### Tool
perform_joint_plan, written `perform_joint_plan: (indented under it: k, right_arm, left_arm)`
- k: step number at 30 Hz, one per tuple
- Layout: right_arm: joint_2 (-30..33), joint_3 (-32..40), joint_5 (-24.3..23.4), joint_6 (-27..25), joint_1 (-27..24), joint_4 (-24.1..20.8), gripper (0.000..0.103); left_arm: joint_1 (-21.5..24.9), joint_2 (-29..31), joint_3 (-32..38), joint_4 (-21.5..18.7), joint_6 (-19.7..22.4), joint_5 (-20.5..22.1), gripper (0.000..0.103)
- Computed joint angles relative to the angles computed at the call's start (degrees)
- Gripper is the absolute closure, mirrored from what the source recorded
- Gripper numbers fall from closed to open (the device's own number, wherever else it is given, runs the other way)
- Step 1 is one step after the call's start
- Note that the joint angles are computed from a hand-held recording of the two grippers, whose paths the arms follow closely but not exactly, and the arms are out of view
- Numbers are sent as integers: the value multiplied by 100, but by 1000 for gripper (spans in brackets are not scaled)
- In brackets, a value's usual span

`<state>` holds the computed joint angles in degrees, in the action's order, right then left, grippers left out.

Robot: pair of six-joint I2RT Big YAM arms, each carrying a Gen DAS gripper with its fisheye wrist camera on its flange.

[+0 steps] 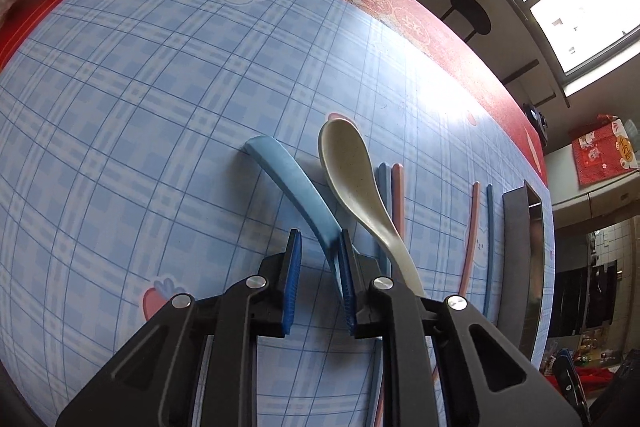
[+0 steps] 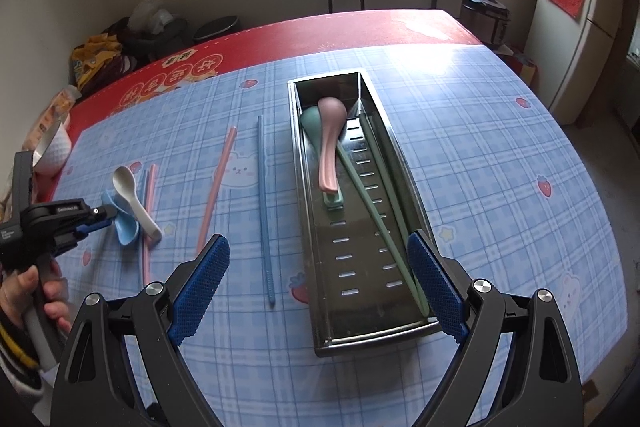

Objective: Organize utensils
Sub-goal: 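Move the left gripper to the blue spoon handle and close on it, then lift the blue spoon with the left gripper while the right gripper grasps a pink chopstick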

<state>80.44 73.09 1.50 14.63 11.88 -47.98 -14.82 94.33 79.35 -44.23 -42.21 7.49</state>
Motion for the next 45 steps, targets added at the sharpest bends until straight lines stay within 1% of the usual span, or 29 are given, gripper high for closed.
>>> perform_joint_plan:
  k: [3,8,15,16,17,19,21,24,30,32,33,34,35,36,37,38,39,40,41,43,45]
  right_arm:
    - [10,2,2,-9,3,-20,15]
    - [10,1,-2,-30,9,-39,15]
    - [-14,-28,-33,-4,16,-39,15]
    - [-16,-27,-40,1,17,-42,15]
    - [-23,-31,-47,5,18,-43,15]
    - [-33,-29,-60,12,20,-37,15]
    - [-51,-42,-87,32,14,-20,15]
    - [-51,-52,-191,46,0,10,15]
    - [-14,-84,-513,2,63,184,16]
    - [39,-63,-645,-12,111,238,16]
    - [71,-50,-722,-9,138,266,20]
    - [127,-5,-822,-19,160,263,31]
    - [206,59,-909,-26,189,239,34]
    - [292,125,-992,-37,213,247,39]
    - [370,188,-1036,-72,244,275,48]
    - [466,273,-1037,-136,288,295,52]
    - [566,368,-1014,-206,340,315,57]
    - [666,452,-1022,-262,386,359,60]
    - [792,552,-1065,-301,425,391,67]
    - [1092,815,-1046,-300,513,320,74]
    - [1395,1070,-1023,-188,584,229,75]
  left_arm:
    - [18,52,7,111,-21,116,85]
    - [-2,146,90,182,96,72,85]
    - [-72,181,143,140,315,-90,87]
    - [-54,170,112,186,336,28,94]
    - [-48,181,116,182,319,114,95]
    - [-110,180,156,69,385,-30,96]
    - [-164,149,135,27,468,-106,96]
    - [-206,46,71,-143,640,-241,96]
    - [-261,-274,-200,-558,1043,-589,97]
    - [-272,-413,-370,-556,1128,-623,98]
    - [-272,-469,-433,-568,1161,-637,98]
    - [-264,-519,-488,-582,1172,-629,98]
    - [-255,-538,-509,-588,1161,-598,98]
    - [-232,-572,-558,-572,1157,-546,97]
    - [-209,-596,-604,-544,1163,-487,97]
    - [-196,-614,-641,-510,1184,-447,97]
    - [-186,-636,-680,-482,1224,-423,97]
    - [-187,-642,-694,-475,1257,-408,96]
    - [-188,-645,-707,-467,1289,-394,96]
    - [-192,-662,-739,-459,1362,-395,95]
    - [-190,-642,-728,-461,1412,-367,95]
